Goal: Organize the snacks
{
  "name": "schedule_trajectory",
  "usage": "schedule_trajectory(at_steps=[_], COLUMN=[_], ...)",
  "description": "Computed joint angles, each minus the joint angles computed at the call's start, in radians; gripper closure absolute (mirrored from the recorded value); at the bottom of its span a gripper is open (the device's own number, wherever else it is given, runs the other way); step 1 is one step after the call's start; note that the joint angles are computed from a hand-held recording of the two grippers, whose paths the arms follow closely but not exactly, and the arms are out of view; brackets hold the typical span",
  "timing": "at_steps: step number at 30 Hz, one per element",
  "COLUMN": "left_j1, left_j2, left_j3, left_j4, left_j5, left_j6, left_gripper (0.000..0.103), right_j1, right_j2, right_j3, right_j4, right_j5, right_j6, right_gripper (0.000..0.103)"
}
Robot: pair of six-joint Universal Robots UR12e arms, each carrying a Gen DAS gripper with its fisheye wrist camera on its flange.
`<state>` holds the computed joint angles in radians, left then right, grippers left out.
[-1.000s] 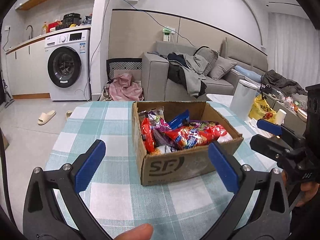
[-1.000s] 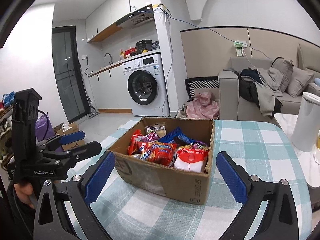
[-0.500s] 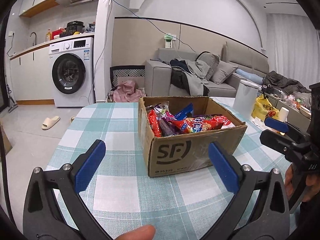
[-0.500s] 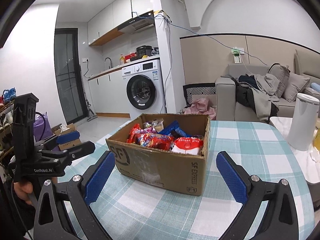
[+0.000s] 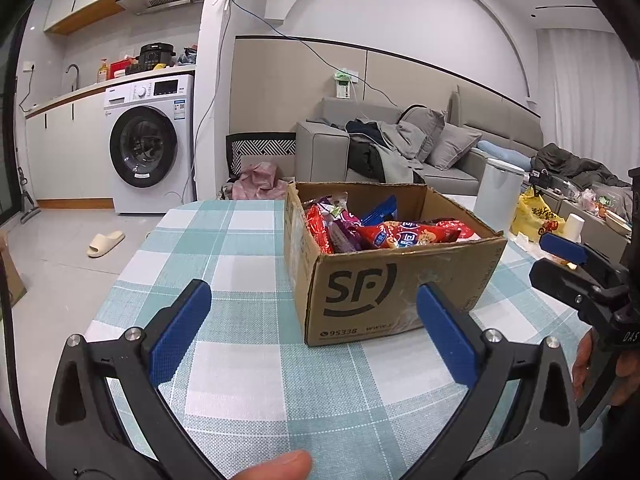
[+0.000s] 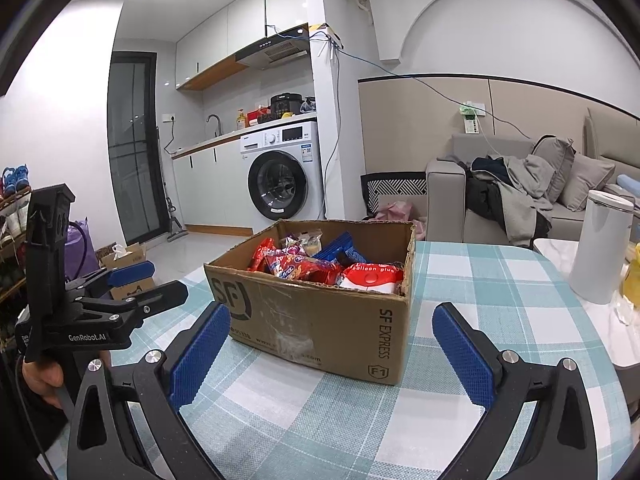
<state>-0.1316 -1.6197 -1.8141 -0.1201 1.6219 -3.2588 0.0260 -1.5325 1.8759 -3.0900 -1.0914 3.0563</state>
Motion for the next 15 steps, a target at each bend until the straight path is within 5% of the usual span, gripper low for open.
schedule_trajectory(at_steps=[15], left_j1=[-0.003], left_j2=[-0.009], left_j3=[-0.009], left_j4=[0.028], left_j5=[0.010], left_j6=[-0.013], left_gripper=[0.001], right_j1=[-0.004], right_j2=[0.007], right_j3=[0.013], right_j4=[-0.041], right_j5=[-0.004], right_j6=[0.019], right_gripper=[0.000])
